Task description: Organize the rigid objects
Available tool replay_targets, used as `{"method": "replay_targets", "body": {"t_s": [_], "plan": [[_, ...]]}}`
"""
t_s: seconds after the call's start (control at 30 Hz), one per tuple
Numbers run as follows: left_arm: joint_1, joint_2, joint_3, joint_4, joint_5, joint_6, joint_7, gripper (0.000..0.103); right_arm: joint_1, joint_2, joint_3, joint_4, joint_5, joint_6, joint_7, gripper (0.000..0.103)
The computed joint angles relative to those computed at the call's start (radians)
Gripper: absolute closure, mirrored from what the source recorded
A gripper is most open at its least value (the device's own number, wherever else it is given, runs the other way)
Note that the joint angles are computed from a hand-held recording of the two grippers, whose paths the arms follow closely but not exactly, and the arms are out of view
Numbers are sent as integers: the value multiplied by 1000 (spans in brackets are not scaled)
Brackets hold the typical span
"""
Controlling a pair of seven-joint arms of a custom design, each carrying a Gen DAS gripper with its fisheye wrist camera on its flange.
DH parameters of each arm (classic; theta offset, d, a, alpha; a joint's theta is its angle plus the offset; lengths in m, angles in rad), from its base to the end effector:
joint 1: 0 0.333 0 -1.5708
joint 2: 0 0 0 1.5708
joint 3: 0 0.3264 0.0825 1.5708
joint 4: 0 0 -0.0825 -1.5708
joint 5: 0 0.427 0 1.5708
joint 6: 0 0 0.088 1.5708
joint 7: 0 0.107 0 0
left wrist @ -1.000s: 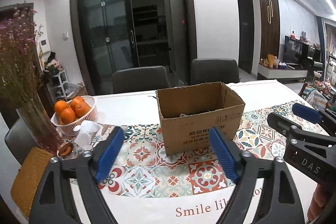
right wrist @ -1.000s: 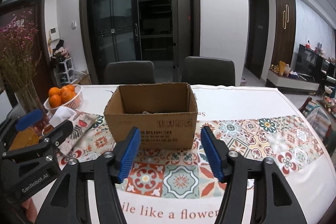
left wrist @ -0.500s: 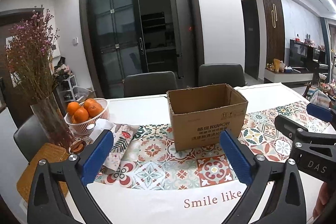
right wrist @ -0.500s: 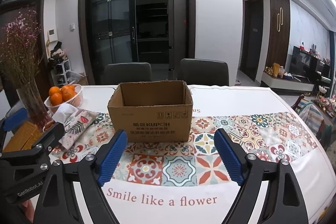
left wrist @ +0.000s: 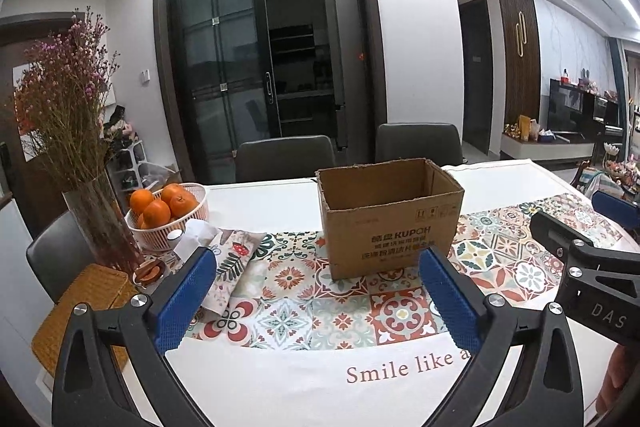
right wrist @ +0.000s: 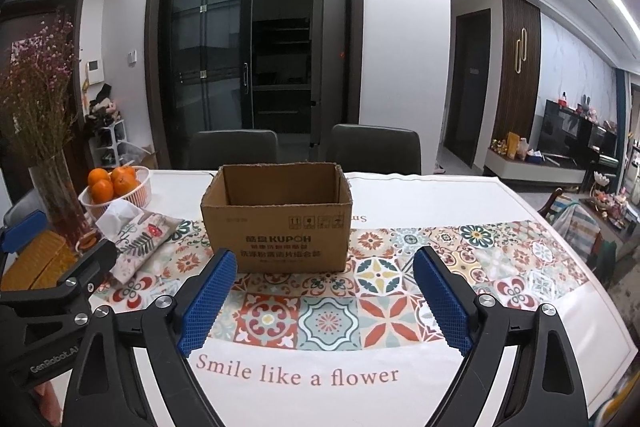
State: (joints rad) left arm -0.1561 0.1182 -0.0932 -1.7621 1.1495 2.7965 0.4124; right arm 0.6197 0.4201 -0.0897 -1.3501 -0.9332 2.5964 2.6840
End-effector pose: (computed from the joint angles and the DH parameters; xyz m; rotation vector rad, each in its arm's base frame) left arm 0.6514 -0.2065 0.5751 -1.4867 1.5064 -0.8550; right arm 0.6569 0.4207 0.5784 -1.5907 1.5040 -0.9460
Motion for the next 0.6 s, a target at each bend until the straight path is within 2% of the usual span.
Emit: {"method": "replay_targets", "body": {"t_s": [0.6], "plan": [[14,-32,-15,-26,18,11,-29,0,-6,-32,6,-40,-37,32,42,12]]}}
